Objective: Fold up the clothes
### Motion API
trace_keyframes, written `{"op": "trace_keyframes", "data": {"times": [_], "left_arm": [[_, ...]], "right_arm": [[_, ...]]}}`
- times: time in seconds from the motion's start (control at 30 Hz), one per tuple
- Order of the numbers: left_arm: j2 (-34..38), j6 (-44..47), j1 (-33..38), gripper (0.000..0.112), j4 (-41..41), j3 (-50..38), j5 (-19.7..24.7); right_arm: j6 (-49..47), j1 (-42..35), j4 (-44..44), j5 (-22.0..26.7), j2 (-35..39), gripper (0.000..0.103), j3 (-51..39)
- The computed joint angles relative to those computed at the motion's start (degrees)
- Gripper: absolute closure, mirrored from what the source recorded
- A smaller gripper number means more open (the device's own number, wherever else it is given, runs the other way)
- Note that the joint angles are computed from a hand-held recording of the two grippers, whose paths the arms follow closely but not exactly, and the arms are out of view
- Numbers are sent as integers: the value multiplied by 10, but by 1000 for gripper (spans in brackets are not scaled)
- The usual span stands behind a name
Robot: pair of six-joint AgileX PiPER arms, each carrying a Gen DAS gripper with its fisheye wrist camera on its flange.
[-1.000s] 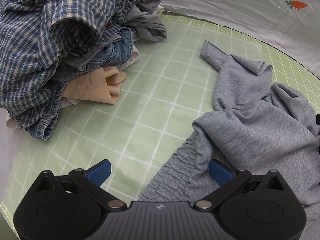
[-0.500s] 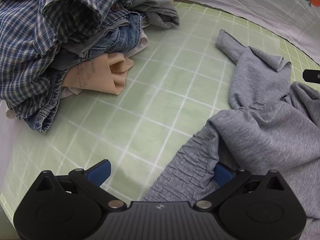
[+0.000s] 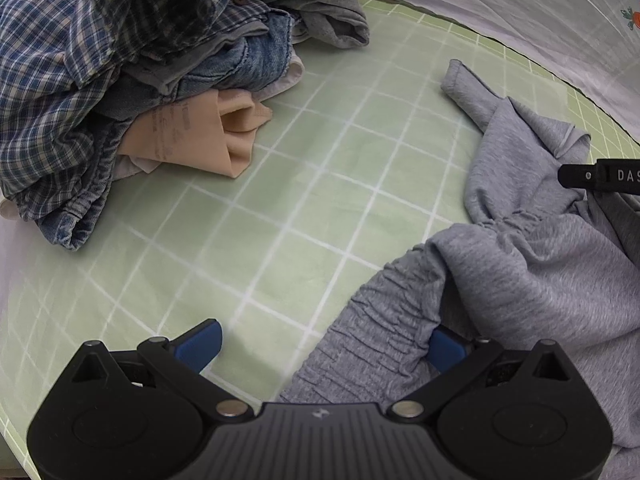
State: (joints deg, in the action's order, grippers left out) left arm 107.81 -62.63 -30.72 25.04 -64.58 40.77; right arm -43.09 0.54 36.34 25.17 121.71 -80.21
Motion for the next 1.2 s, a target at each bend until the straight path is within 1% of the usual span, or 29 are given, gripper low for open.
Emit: {"op": "trace_keyframes", "data": {"times": [0.03,0.1,0.27,0.4,0.43,0.47,0.53,0.6,0.67,0.77,0.83,0.9,0.97,1.1,1.13,1.2], "left_arm": [[-1,-4,-1,9,3,3,-3],[-4,-12,-2,9,7,9,-9],[-7,-24,-4,9,11,17,-16],[-10,-37,-7,9,22,23,-21],[-10,-41,-7,9,25,24,-22],[-10,-41,-7,9,24,23,-21],[-8,-38,-6,9,19,19,-18],[-7,-34,-5,9,15,17,-16],[-8,-29,-3,9,12,17,-16],[-6,-14,2,9,0,11,-13],[-4,-2,6,9,-11,6,-9],[-1,9,9,9,-21,0,-5],[2,18,13,9,-29,-6,-1],[3,21,15,9,-33,-9,2],[3,21,15,9,-33,-9,2],[3,21,15,9,-33,-9,2]], "right_arm": [[-11,-8,14,5,-1,94,0],[-45,-19,52,-3,-8,94,11],[-133,-50,103,-60,-38,95,63],[-74,-98,64,-56,-43,95,62],[-51,-109,59,-43,-40,95,54],[-35,-114,54,-30,-38,95,48],[-29,-103,42,-36,-42,93,52],[-19,-82,19,-39,-41,85,45],[-12,-65,12,-35,-36,64,35],[-14,-49,22,-10,-19,55,7],[-9,-40,22,9,-5,52,-13],[3,-32,16,25,10,52,-33],[41,-22,-17,33,21,52,-49],[51,-13,-28,21,25,53,-44],[48,-12,-25,17,25,57,-41],[35,-11,-16,13,24,69,-36]]}}
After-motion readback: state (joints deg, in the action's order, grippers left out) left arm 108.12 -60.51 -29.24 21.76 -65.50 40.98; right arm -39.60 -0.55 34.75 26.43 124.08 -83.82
